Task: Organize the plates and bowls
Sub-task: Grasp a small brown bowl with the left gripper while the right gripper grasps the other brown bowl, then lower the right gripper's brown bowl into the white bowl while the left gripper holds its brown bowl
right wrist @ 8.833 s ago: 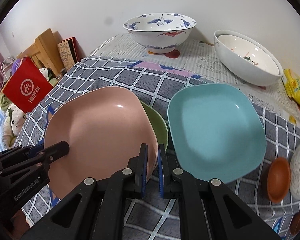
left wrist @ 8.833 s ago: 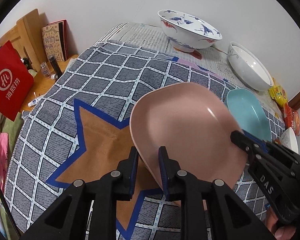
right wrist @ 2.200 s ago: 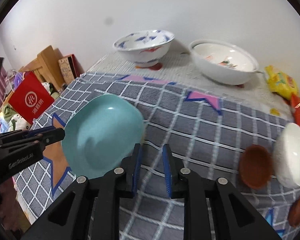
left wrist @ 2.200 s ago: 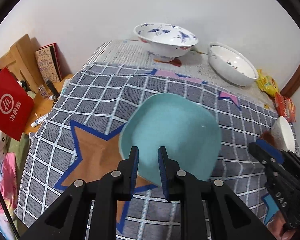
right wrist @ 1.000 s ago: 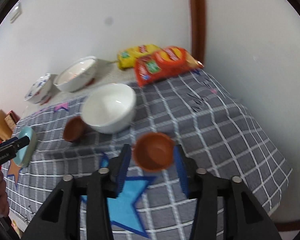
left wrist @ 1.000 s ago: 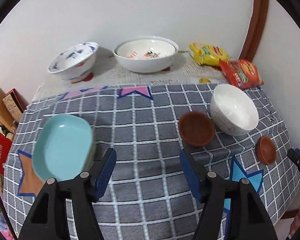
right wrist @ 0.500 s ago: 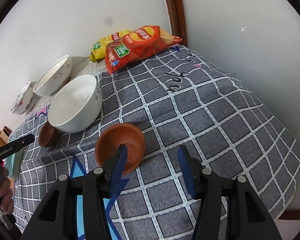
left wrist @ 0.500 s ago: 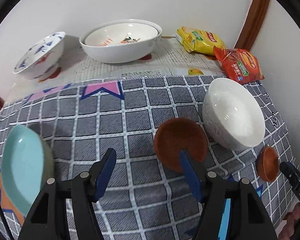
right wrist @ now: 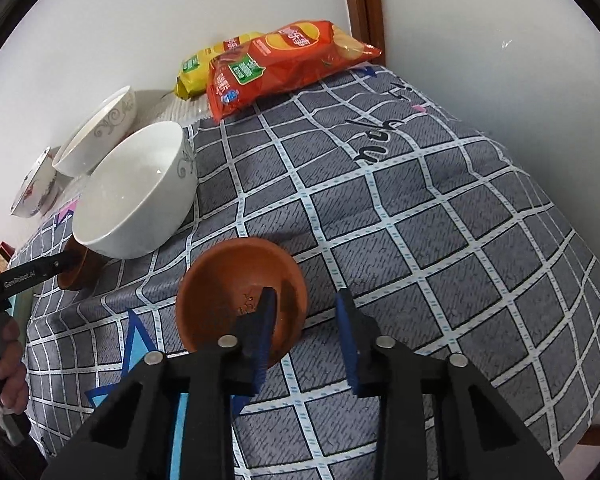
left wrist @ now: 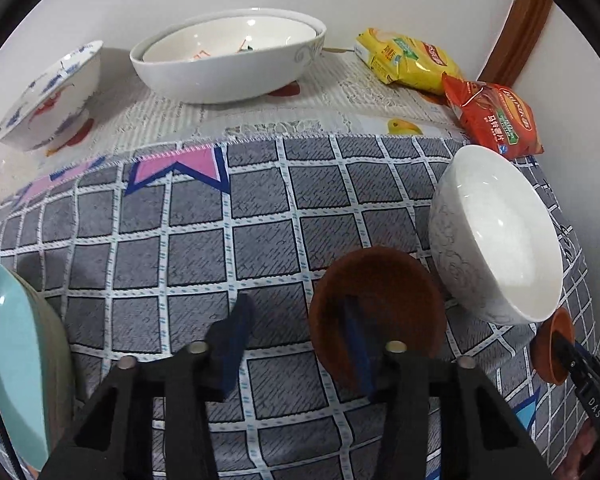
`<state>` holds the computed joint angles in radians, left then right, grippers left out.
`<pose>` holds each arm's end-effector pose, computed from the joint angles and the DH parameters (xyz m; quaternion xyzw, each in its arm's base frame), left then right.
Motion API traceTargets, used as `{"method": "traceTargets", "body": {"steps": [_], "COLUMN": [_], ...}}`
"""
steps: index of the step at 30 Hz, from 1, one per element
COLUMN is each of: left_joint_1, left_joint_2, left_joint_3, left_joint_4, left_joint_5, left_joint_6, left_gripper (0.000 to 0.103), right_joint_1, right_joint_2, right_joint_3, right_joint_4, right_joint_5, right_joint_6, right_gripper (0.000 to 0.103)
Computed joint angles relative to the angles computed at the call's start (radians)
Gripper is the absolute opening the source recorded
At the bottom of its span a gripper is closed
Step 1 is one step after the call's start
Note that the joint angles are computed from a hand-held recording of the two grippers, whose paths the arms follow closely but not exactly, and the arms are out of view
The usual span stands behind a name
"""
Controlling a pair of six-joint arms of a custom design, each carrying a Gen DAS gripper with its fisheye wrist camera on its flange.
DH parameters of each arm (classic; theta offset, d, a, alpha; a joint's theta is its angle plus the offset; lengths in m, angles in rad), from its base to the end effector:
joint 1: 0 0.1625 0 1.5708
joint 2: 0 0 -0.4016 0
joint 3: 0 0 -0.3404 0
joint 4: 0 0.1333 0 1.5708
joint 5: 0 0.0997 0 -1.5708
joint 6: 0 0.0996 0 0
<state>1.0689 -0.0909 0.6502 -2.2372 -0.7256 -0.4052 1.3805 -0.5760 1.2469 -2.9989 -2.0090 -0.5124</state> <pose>-0.2001 -0.7966 -0.0367 0.0221 0.9107 -0.2233 0.3467 -0.0502 -0.7417 0.1726 0.0661 -0.9081 0.2692 0.3138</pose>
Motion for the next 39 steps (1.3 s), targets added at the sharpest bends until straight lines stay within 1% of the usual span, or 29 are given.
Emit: {"method": "traceTargets", "body": {"steps": [4, 6, 8, 11, 14, 17, 25, 31, 34, 39], "left_joint_1": [0.002, 0.002, 0.001, 0.002, -0.004, -0.012, -0.035, -0.053, -0.057, -0.058], "left_joint_2": [0.002, 0.004, 0.010, 0.016, 0.014, -0.008, -0.069, -0.150, -0.186, -0.230], "left_joint_3": [0.005, 0.002, -0.009, -0.018, -0.005, 0.043, 0.161, 0.290, 0.341, 0.402], "left_joint_4": [-0.029, -0.034, -0.030, -0.037, -0.057, -0.103, -0.192, -0.281, -0.310, -0.343], "left_joint_5": [-0.015, -0.026, -0.028, -0.045, -0.030, -0.028, -0.008, 0.005, 0.010, 0.025], "left_joint_6": [0.020, 0.029, 0.033, 0.044, 0.055, 0.073, 0.095, 0.096, 0.087, 0.070], "left_gripper": [0.031, 0.025, 0.023, 0.015, 0.012, 0.009, 0.008, 0.008, 0.008, 0.008], "right_joint_1": [0.000, 0.001, 0.000, -0.001, 0.000, -0.002, 0.018, 0.040, 0.053, 0.078], "right_joint_2": [0.004, 0.013, 0.016, 0.018, 0.017, 0.005, -0.016, -0.047, -0.055, -0.039], "right_joint_3": [-0.005, -0.020, -0.022, -0.018, -0.009, 0.013, 0.056, 0.106, 0.108, 0.074], "right_joint_4": [0.002, 0.008, 0.008, -0.007, -0.022, -0.041, -0.073, -0.119, -0.122, -0.117], "right_joint_5": [0.006, 0.003, 0.009, 0.016, 0.022, 0.050, 0.051, 0.072, 0.080, 0.084], "right_joint_6": [-0.002, -0.002, 0.002, 0.000, 0.000, -0.001, -0.003, -0.013, -0.015, -0.028], "right_gripper": [0.020, 0.017, 0.013, 0.012, 0.010, 0.008, 0.008, 0.008, 0.008, 0.008]}}
